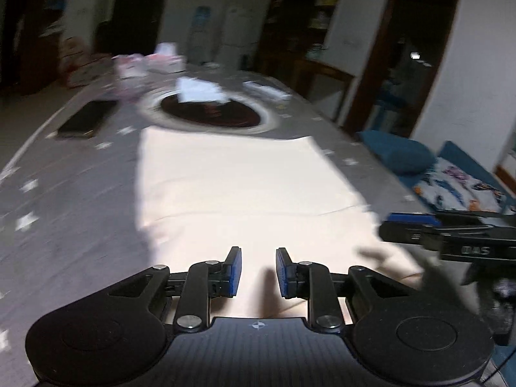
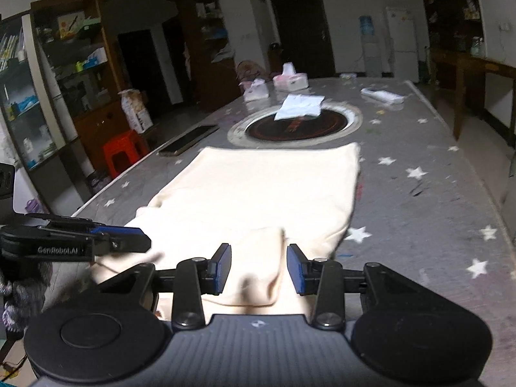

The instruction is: Fold clothes

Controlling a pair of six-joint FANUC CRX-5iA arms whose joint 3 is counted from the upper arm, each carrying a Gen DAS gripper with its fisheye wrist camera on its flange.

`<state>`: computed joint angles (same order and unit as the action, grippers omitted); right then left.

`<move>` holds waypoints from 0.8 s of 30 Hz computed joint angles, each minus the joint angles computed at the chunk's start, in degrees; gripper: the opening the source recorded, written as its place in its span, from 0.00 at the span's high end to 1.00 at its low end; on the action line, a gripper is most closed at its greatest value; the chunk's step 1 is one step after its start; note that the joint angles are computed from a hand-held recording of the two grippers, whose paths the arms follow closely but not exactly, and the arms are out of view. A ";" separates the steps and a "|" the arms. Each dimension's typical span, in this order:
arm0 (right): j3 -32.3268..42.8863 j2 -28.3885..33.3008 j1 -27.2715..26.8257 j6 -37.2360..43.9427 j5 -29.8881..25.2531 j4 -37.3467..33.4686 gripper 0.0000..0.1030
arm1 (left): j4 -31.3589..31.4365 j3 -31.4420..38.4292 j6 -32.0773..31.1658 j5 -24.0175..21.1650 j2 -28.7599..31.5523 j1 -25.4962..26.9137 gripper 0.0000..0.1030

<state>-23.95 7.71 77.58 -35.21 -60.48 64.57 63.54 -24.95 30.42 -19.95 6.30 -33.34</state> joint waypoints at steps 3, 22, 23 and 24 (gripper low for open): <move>0.49 0.53 -0.58 1.02 1.68 -0.92 0.63 | -0.42 -0.65 0.73 0.12 -0.27 1.73 0.78; 1.96 1.58 -0.65 3.67 2.16 -4.73 0.64 | -21.23 6.94 23.48 1.88 3.12 6.29 0.86; 2.00 1.62 -0.65 3.76 2.13 -4.74 0.63 | -25.30 7.71 27.14 1.72 3.01 6.85 0.86; 2.03 1.65 -0.68 3.86 2.13 -4.74 0.64 | -28.60 8.53 30.43 1.05 3.04 7.49 0.86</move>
<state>-21.93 9.35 76.90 -31.35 -58.35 59.83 34.94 -16.42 60.85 -18.90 9.35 -25.85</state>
